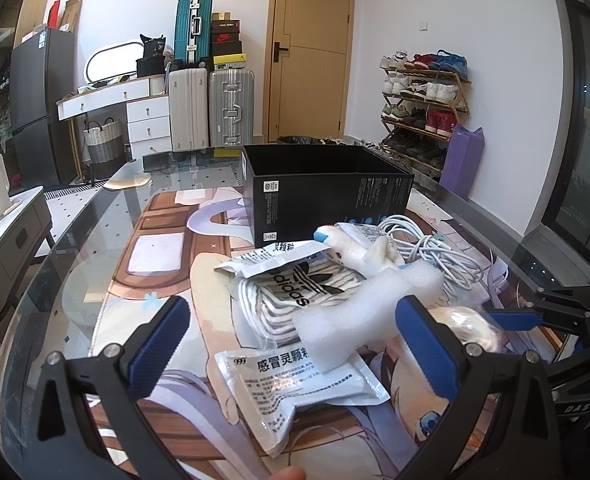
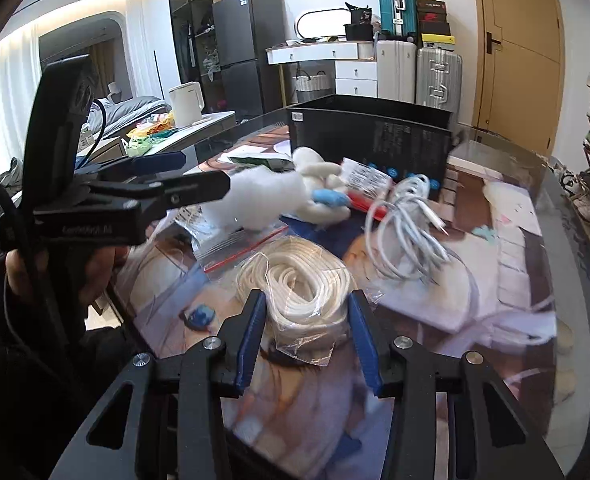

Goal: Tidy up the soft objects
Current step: 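Grasp the bagged rope with the right tool while the left tool grasps the foam plush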

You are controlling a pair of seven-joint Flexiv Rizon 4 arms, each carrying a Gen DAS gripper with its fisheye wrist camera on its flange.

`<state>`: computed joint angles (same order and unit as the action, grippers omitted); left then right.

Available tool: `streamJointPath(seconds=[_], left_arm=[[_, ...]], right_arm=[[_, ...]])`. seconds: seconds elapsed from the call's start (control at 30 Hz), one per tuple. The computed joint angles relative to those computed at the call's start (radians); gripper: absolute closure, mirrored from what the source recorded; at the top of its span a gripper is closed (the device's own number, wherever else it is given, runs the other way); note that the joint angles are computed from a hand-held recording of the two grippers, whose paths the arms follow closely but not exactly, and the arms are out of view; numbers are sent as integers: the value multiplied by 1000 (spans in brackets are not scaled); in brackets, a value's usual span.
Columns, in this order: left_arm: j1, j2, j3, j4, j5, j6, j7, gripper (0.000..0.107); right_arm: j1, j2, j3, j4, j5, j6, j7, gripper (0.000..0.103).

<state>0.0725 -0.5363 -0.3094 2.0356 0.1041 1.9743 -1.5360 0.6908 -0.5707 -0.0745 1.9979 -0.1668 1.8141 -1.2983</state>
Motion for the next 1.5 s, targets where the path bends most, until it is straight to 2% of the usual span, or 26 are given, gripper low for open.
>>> streamJointPath(seconds=[0.07, 0.1, 0.13, 0.17, 0.2, 0.23, 0.3, 0.33, 0.43, 0.7, 0.77, 0.83, 0.87, 0.93, 1.13, 1.27, 1.4, 1.5], left_arm=[[3, 0, -2, 0, 2, -1, -1, 4], [1, 0, -1, 0, 1, 0, -1, 4], [3, 0, -3, 0, 2, 0, -1, 4], [0, -1, 0, 0, 1, 1, -2, 4], [-3, -1, 2, 0, 0, 1, -1, 4], [-4, -1, 4, 0, -1, 0, -1, 4], [1, 0, 0, 0, 1, -1, -1, 4], [0, 0, 1, 0, 0, 0, -2, 4], [4, 0, -3, 0, 2, -1, -2, 4], [1, -9, -1, -7, 4, -2, 3, 4], [-3, -10, 3, -8, 1, -3, 6, 4], [-10, -11, 9, -9, -3, -3, 9, 4], [-13, -10, 11, -9, -5, -5, 10, 4], [-20, -8, 17, -10, -10, -11, 16, 4], [-61, 5, 55, -16, -45, -46, 50, 4], [-59, 14, 44, -13, -62, -58, 60, 4], [-18, 19, -8, -12, -59, -86, 64, 4], [-17, 21, -20, -14, -62, -102, 76, 4]], right_arm=[[-24, 18, 21, 23, 3, 3, 2, 57], [-42, 25, 37, 33, 4, 7, 4, 50], [-46, 30, 39, 41, 6, 11, 6, 38], [-39, 34, 27, 49, 13, 21, 4, 31], [-29, 34, 12, 52, 20, 32, 0, 19], [-19, 33, 0, 53, 28, 41, -4, 15], [-47, 26, 25, 39, 20, 45, -19, 13], [-94, 19, 71, 16, -12, 6, -22, 13], [-143, 0, 123, -25, -68, -56, -36, 13], [-178, -48, 165, -106, -150, -151, -50, 12], [-213, -55, 209, -120, -158, -165, -63, 13], [-199, -54, 192, -115, -164, -151, -66, 27], [-199, -56, 191, -114, -168, -143, -71, 32], [-227, -57, 226, -113, -175, -142, -89, 44], [-291, -43, 309, -79, -180, -121, -133, 58], [-316, -18, 340, -28, -159, -69, -130, 59], [-274, 17, 282, 29, -114, 28, -95, 59], [-192, 41, 187, 62, -49, 100, -83, 59]])
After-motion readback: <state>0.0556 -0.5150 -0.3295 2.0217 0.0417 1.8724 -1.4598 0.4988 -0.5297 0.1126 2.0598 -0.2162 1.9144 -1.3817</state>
